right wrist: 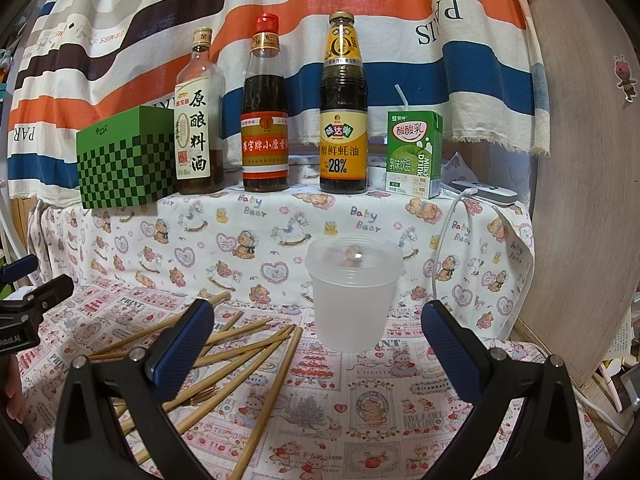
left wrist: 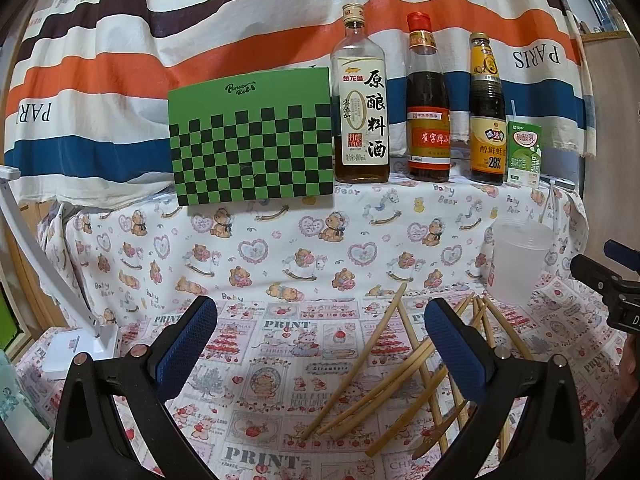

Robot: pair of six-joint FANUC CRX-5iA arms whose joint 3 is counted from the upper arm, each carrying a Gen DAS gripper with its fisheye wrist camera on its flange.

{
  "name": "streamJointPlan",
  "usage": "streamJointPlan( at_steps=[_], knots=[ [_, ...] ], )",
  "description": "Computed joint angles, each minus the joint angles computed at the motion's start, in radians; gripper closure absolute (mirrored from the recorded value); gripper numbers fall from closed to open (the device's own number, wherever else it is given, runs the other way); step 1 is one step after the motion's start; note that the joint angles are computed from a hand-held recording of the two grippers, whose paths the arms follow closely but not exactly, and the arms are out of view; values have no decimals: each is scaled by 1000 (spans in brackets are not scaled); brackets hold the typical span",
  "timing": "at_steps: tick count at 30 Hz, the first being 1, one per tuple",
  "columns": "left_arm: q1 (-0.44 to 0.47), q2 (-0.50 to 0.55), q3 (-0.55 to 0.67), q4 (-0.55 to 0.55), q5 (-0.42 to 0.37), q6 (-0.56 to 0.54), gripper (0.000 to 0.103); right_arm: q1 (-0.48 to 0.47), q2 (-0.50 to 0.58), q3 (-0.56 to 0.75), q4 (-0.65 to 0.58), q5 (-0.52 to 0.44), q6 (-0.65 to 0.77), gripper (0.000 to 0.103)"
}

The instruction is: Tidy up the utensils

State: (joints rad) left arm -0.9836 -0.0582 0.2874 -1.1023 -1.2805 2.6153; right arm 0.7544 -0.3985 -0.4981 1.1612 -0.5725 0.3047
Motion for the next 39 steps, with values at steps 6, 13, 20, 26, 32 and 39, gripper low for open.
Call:
streamJointPlan(
  at_steps=[6,13,20,26,32,39],
  knots=[
    [-9,-12,-16,-16,18,4,0,-2,1,0,4,-1,-6,0],
    [-14,-13,-12,-21,-4,29,0,-5,-4,-8,22,-6,-29,0],
    [-44,10,11,-96,-78,44,0,-1,-9,2,-37,5,-10,0],
    [63,-13,30,91,-17,-80,0,26,-10,49,-176,-26,103,0],
    [277,-27,20,471,59,-308,31,32,-29,100,-370,-14,221,13],
    [410,-27,-61,792,164,-480,71,53,-4,156,-513,-54,381,53]
  ],
)
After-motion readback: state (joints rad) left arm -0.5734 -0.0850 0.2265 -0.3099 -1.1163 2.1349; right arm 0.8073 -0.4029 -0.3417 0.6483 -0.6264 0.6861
